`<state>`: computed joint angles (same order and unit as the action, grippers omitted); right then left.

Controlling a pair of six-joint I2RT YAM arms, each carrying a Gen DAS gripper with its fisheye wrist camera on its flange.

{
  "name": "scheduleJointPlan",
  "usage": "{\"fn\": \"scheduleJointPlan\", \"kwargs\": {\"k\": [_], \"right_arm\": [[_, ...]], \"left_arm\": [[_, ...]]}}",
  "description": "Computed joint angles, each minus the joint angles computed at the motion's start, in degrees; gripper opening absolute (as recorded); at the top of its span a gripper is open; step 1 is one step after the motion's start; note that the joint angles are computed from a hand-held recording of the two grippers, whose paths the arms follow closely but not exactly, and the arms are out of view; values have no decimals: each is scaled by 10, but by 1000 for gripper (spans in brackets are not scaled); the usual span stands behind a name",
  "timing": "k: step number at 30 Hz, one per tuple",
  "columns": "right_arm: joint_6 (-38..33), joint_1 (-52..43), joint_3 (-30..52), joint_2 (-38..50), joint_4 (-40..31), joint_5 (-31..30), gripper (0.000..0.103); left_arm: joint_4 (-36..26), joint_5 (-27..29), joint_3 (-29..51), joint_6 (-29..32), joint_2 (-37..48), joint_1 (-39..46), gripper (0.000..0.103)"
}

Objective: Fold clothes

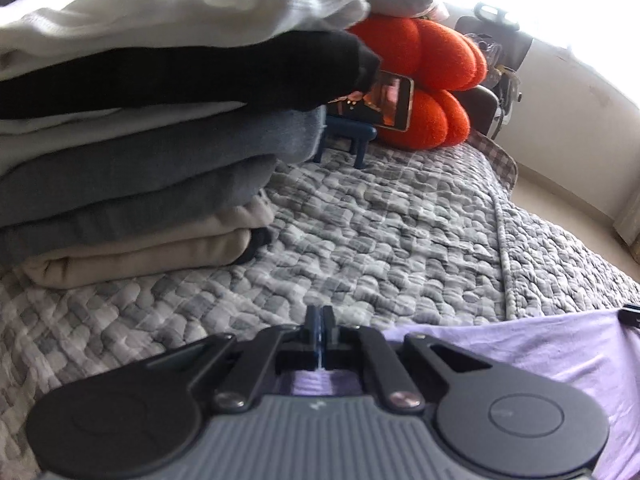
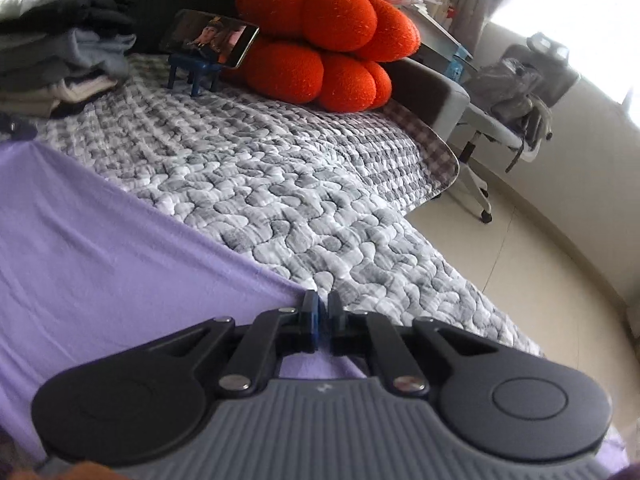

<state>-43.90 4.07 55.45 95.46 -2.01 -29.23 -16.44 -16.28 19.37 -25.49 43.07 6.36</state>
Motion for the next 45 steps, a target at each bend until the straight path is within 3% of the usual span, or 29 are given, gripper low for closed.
{"fn": "scheduleJointPlan", "kwargs": {"k": [1, 3, 4, 5, 8, 12, 15, 18, 21, 24, 26, 27, 28, 29, 35, 41, 45], "right_arm": [[16, -7, -7, -8, 8, -7, 15], [51, -27, -21, -26, 25, -24, 39], [72, -42, -29, -34, 40, -35, 61], [87, -63, -38, -40, 61, -42, 68], [121, -135, -25, -27, 91, -44, 69], [177, -236, 141, 84, -24, -41, 69], [162, -269, 233, 143, -84, -41, 69], [97, -267, 301, 182, -162, -47, 69], [59, -241, 300, 187, -157, -30, 69], [38, -225, 318, 207, -175, -58, 69], [21, -208, 341, 232, -204, -44, 54], [32, -207, 332, 234, -185, -56, 47], [37, -208, 324, 232, -178, -65, 21], [42, -209, 317, 229, -172, -74, 2], [54, -168, 236, 193, -45, 3, 1], [52, -154, 223, 206, 10, 42, 1], [49, -164, 206, 193, 23, 28, 3]], "left_arm": [[-7, 4, -1, 1, -11, 4, 2], [-26, 2, -1, 7, -36, 8, 2], [-39, -1, 1, 10, -51, 9, 3], [-52, 0, 4, 13, -64, 12, 3], [-93, 12, 12, 19, -116, 25, 8], [-115, 20, 25, 6, -125, 3, 12], [-107, -14, 38, -26, -97, -86, 15], [-74, -36, 51, -65, -38, -185, 30], [-29, -45, 61, -101, 35, -260, 31], [-3, -60, 78, -126, 99, -307, 31], [7, -74, 85, -137, 126, -329, 31], [8, -80, 87, -141, 135, -337, 31], [10, -89, 87, -145, 142, -345, 31], [11, -99, 87, -148, 146, -354, 31], [16, -125, 80, -157, 146, -372, 31], [24, -148, 76, -161, 154, -387, 31], [12, -149, 78, -164, 142, -385, 32]]}}
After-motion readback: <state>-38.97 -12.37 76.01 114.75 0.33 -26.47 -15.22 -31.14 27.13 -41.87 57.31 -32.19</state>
